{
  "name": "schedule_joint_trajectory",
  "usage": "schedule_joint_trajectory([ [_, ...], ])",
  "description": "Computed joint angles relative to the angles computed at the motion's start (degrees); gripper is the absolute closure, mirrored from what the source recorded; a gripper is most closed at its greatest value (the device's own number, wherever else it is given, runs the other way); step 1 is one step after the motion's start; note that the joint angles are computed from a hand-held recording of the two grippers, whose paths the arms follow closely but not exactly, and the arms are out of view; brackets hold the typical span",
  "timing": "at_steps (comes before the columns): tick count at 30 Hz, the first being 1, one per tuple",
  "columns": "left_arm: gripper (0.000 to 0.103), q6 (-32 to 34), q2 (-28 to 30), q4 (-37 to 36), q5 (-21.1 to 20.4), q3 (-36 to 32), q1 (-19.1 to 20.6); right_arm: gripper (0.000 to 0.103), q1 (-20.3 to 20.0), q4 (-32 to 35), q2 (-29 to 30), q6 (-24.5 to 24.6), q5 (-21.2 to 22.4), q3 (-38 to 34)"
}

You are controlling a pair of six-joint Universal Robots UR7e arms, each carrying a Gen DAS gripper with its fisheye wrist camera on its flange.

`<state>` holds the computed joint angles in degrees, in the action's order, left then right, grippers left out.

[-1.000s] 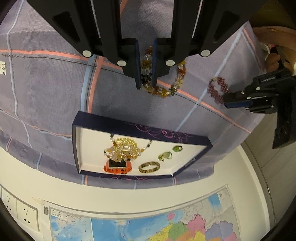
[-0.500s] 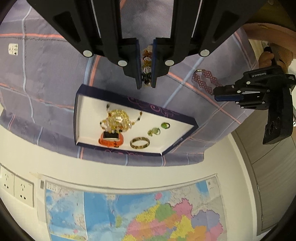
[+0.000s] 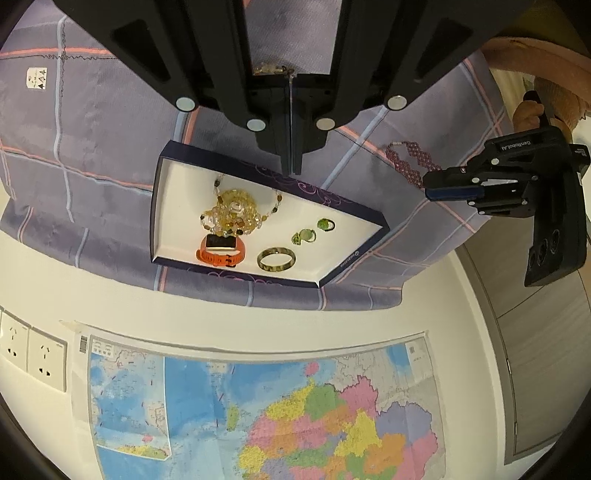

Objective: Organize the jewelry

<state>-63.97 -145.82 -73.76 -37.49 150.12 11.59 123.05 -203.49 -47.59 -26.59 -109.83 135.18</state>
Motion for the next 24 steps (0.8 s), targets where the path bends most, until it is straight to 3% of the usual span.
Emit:
schedule_joint_trajectory([
  [2, 0.088, 0.3, -0.1, -0.4, -0.3, 0.2, 0.4, 0.096, -0.5, -0.5, 1.2, 0.2, -2.1, -0.2],
  [4, 0.088, 0.3, -0.3, -0.6, -0.4, 0.4, 0.8, 0.079, -1.0, -0.1, 2.7, 0.1, -5.3, -0.9],
  [8, 0.088, 0.0, -0.5, -0.1, -0.5, 0.3, 0.9, 0.076, -3.9, 1.2, 4.4, 2.3, -7.8, -1.3],
  [12, 0.088, 0.1, -0.4, -0.2, -0.4, 0.3, 1.0, 0.076, -5.2, 0.4, 5.5, 1.3, -8.7, -1.5],
  [14, 0.088, 0.5, -0.2, -0.8, -0.3, 0.3, 1.3, 0.085, -4.7, -1.1, 6.7, -0.4, -9.9, -1.8],
  [15, 0.088, 0.7, -0.2, -1.1, -0.3, 0.4, 1.4, 0.094, -4.7, -0.6, 6.7, -0.5, -9.4, -1.9],
  [18, 0.088, 1.0, 0.1, -1.4, -0.2, 0.3, 1.8, 0.095, -4.0, -1.8, 7.1, -1.5, -9.9, -2.0],
  [24, 0.088, 2.2, 0.8, -3.3, 0.8, 0.0, 2.5, 0.097, -2.8, -4.1, 4.6, -2.1, -6.2, -0.8],
])
